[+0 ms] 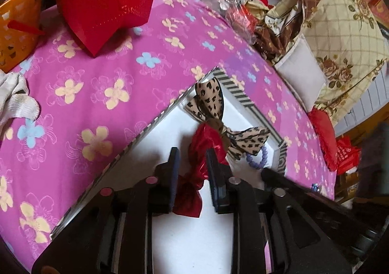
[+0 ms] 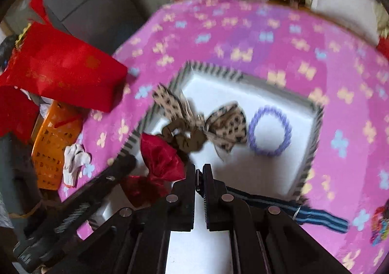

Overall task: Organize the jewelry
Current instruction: 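Carry the red bow into the tray and release with left while right carries the watch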

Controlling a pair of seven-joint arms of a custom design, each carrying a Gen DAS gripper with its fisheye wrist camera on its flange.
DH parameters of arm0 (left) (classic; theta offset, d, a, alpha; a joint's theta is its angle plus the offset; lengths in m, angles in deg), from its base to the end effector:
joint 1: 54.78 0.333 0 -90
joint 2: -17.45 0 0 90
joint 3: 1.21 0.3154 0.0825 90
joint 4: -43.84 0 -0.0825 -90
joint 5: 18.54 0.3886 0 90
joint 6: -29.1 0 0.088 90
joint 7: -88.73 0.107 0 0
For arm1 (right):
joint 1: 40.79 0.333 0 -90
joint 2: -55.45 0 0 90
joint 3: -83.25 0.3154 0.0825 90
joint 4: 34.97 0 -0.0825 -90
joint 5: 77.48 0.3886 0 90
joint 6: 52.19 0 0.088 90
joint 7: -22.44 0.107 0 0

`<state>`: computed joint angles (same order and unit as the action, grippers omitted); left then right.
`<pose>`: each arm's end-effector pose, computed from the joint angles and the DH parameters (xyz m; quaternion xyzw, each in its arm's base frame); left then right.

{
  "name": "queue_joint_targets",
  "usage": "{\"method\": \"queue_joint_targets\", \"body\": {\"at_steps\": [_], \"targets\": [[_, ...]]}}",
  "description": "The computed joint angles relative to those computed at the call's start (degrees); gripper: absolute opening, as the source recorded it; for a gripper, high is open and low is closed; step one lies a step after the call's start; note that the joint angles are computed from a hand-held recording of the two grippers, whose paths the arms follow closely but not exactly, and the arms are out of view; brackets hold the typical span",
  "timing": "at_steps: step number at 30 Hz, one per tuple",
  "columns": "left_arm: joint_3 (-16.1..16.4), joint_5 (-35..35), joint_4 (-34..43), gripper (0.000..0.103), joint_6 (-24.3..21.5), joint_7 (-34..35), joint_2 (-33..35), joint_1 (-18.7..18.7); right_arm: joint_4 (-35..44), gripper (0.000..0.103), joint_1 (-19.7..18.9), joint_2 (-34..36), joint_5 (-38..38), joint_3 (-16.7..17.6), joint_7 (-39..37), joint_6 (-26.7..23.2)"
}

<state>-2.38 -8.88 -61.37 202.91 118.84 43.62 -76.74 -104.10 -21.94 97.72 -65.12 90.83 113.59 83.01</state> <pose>0.6355 -0.2834 0.3645 -0.7983 0.4808 -0.3581 0.0569 0.7187 0.3249 0.3873 -0.7708 0.5885 0.0039 0.2439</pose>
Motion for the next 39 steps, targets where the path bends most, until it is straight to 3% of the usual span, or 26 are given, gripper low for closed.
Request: {"method": "queue_joint_targets", "body": {"at_steps": [3,6,7,10,14,18,21,26,28,31,33,39], "targets": [[-0.6,-0.3,0.1,0.027,-0.3,0.4,0.1,0.6,-1.9,0.023,-1.8,-1.0,2.3,1.2,-1.7,0.5],[-1.6,-1.1,0.2,0.027,-0.3,1.2,0.3,1.4,-9.8,0.051,-4.7,-6.4,6.3,2.8,-6.2,6.5],[-1.3,-1.1,0.3,0.027,-0.4,1.0,0.2,1.1,-12.4,0.055,-4.8,-8.4,6.3,2.3,-7.1,8.5],[-0.3,-0.5,-0.1,0.027,-0.1,0.3,-0.1,0.2,-18.5,0.055,-5.1,-12.9,4.3,0.5,-9.4,11.8],[0.3,0.1,0.1,0.027,0.1,-0.3,-0.2,-0.5,-24.3,0.055,-5.0,-15.8,-0.8,-1.8,-12.6,12.5],[0.4,0.4,0.6,0.027,-0.7,-0.7,0.1,-0.7,-27.2,0.055,-3.4,-15.5,-7.8,-3.6,-15.8,11.7],[0.4,0.8,1.2,0.027,-1.4,-1.2,0.5,-0.8,-27.8,0.055,-1.1,-13.9,-14.0,-5.4,-15.6,15.0],[-0.2,1.1,2.3,0.027,-2.5,-1.2,1.2,-0.3,-27.5,0.054,-0.1,-11.6,-18.1,-6.4,-13.9,20.1],[-0.1,1.3,2.5,0.027,-2.8,-1.5,1.3,-0.3,-25.9,0.032,-1.7,-10.9,-15.8,-5.0,-13.7,18.5],[0.3,1.7,2.3,0.027,-3.0,-2.4,1.2,-0.5,-25.6,0.029,-2.0,-11.5,-14.6,-5.4,-11.2,17.7],[0.3,1.8,2.0,0.027,-3.0,-2.8,0.9,-0.3,-26.1,0.012,-2.2,-12.7,-14.3,-5.3,-10.3,17.4],[5.9,6.1,-1.1,0.029,-3.6,-10.6,-1.5,-3.6,-26.7,0.012,-3.2,-16.3,-12.3,-4.0,-9.2,16.7]]}}
